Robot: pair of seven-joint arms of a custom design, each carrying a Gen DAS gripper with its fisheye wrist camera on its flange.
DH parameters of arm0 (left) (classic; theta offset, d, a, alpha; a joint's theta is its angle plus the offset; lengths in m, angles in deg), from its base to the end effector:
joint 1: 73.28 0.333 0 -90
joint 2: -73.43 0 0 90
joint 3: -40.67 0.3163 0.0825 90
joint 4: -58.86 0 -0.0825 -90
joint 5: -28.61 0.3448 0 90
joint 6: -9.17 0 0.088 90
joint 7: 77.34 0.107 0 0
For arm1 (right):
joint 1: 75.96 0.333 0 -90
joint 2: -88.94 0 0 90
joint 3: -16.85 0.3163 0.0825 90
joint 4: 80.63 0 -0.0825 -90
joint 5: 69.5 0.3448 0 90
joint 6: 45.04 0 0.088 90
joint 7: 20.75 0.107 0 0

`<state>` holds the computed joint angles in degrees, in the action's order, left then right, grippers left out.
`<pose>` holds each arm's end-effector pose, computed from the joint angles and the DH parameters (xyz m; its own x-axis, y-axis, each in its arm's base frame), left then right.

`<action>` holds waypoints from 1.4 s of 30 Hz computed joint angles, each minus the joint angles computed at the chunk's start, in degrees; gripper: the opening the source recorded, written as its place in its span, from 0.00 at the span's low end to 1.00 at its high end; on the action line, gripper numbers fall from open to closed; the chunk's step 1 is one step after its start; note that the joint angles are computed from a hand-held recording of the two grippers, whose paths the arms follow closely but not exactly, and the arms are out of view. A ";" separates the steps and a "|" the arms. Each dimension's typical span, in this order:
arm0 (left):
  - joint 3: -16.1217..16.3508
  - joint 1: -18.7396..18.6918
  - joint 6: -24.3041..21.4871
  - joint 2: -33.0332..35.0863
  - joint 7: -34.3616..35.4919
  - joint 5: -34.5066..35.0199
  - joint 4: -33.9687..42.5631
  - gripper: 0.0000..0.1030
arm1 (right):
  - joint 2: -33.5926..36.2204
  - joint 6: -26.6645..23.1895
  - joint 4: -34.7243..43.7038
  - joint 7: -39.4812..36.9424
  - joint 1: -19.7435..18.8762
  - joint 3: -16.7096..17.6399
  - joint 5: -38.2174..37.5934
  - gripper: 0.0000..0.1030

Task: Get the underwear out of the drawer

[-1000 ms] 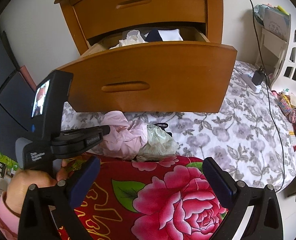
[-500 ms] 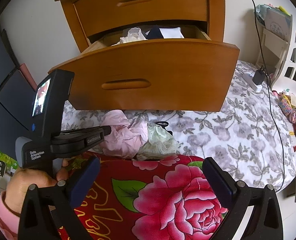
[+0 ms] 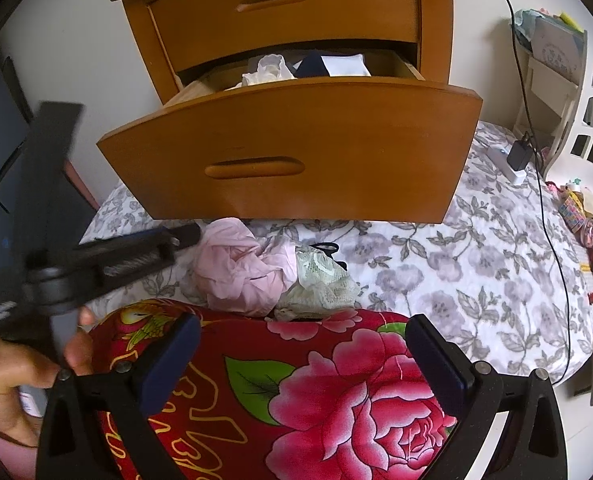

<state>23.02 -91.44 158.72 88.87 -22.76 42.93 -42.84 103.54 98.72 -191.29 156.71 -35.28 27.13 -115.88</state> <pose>0.5255 -0.3612 0.4959 -0.2014 -0.9598 0.1955 -0.8506 0.0725 -0.5208 0.3819 0.4686 0.4136 -0.0264 -0.9927 -0.1174 -0.8190 0.0888 -0.5669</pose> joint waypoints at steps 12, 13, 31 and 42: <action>2.48 0.23 3.75 -9.40 -6.84 6.38 -6.06 0.61 | 0.01 -0.22 0.20 -0.52 0.09 0.05 0.07 1.00; 2.65 0.34 3.86 -10.07 -7.48 7.05 -6.71 0.62 | 0.05 -0.23 0.22 -0.58 0.09 0.05 0.09 1.00; 3.79 2.54 15.36 -13.07 -15.51 12.44 -16.36 0.97 | 1.45 -1.46 1.87 -2.95 0.63 0.02 1.48 1.00; 4.18 2.98 17.88 -12.64 -19.62 16.36 -17.32 0.97 | 0.90 -0.28 1.16 0.67 1.00 -0.60 -1.44 1.00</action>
